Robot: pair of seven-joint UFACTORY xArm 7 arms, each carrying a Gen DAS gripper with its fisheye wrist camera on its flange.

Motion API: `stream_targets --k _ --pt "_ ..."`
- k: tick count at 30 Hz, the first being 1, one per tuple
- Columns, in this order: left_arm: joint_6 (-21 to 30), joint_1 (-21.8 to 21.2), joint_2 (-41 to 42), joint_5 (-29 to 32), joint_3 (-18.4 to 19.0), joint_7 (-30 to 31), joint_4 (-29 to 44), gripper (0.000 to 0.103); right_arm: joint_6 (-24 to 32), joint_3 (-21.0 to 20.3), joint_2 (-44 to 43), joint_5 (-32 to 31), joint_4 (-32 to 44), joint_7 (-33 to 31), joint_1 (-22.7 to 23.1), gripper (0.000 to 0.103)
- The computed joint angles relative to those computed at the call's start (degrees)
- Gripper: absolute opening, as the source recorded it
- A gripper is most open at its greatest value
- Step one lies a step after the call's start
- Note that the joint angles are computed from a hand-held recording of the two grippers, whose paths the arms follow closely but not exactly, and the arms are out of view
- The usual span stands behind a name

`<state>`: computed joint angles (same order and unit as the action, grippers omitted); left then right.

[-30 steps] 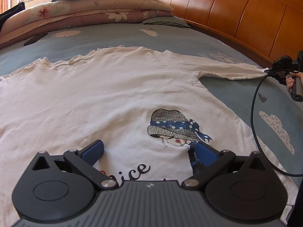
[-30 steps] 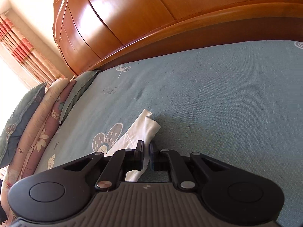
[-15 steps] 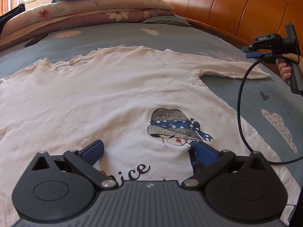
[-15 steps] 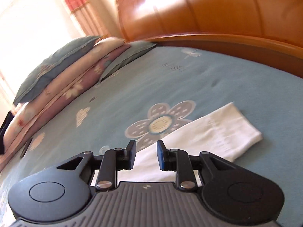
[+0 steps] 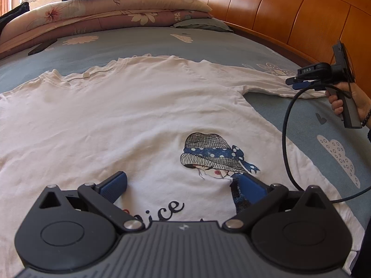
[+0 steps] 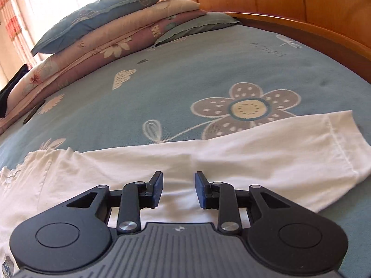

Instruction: Fold clothes

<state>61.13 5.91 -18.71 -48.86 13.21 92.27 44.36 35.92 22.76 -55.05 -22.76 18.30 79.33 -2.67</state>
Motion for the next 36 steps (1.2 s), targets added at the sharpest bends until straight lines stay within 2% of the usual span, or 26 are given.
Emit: stream_targets --k 4,6,8,9,12,17,19,21,23,25,27,30,32,36 --pt "-0.2 0.0 0.0 -0.1 -0.1 0.0 -0.1 0.102 10.1 -3.9 -12.9 1.7 -4.8 -1.9 1.9 0.033" --pt "-0.4 0.0 -0.1 -0.2 -0.2 -0.3 -0.1 0.102 17.1 -2.7 -14.5 2.7 -3.1 -1.5 0.5 0.035" --pt "-0.6 -0.1 -0.2 0.0 -0.3 -0.6 -0.2 0.102 18.9 -0.6 -13.6 2.1 -1.1 0.0 -0.5 0.043" --pt "-0.7 -0.1 -0.4 0.0 -0.3 -0.8 -0.3 0.102 17.3 -0.4 -13.0 1.7 -0.7 0.6 -0.4 0.043" --pt "-1.6 -0.3 -0.9 0.2 -0.5 -0.7 -0.9 0.102 5.6 -1.5 -8.6 0.9 0.0 0.8 0.2 0.044" --pt "-1.6 -0.8 -0.8 0.5 -0.1 -0.4 -0.8 0.102 -16.4 -2.7 12.8 0.0 7.8 -5.3 -1.1 0.047" --pt "-0.8 -0.8 -0.3 0.6 0.2 -0.2 -0.2 0.102 -20.5 -3.2 20.1 0.7 11.0 -8.8 -0.8 0.048" --pt "0.0 -0.6 0.1 0.4 0.4 0.0 0.3 0.102 -20.6 -2.4 24.8 0.6 13.7 -10.6 -1.5 0.048" --pt "0.2 -0.4 0.2 0.1 0.4 0.7 0.2 0.102 -20.0 -2.2 25.7 0.4 13.5 -9.9 -3.1 0.047" --pt "0.0 -0.2 0.0 -0.2 0.3 1.5 -0.1 0.102 -19.0 0.7 23.4 -2.7 12.3 -5.6 -8.5 0.047" --pt "-0.8 -0.2 -0.4 -0.3 0.0 2.0 -0.6 0.102 -13.3 2.9 19.9 -4.2 12.1 -0.1 -12.1 0.048" --pt "-0.9 -0.4 -0.4 0.2 -0.1 3.1 -0.5 0.102 -9.9 0.7 12.7 -3.2 8.8 4.3 -10.6 0.049" --pt "0.1 -0.4 0.2 1.4 -0.2 2.1 0.7 0.102 -11.0 -0.5 6.3 -2.4 5.3 5.0 -7.7 0.058" --pt "4.5 0.2 2.6 2.0 -0.2 -4.9 6.2 0.103 -6.4 1.2 2.3 -1.5 4.1 1.4 -3.1 0.06"
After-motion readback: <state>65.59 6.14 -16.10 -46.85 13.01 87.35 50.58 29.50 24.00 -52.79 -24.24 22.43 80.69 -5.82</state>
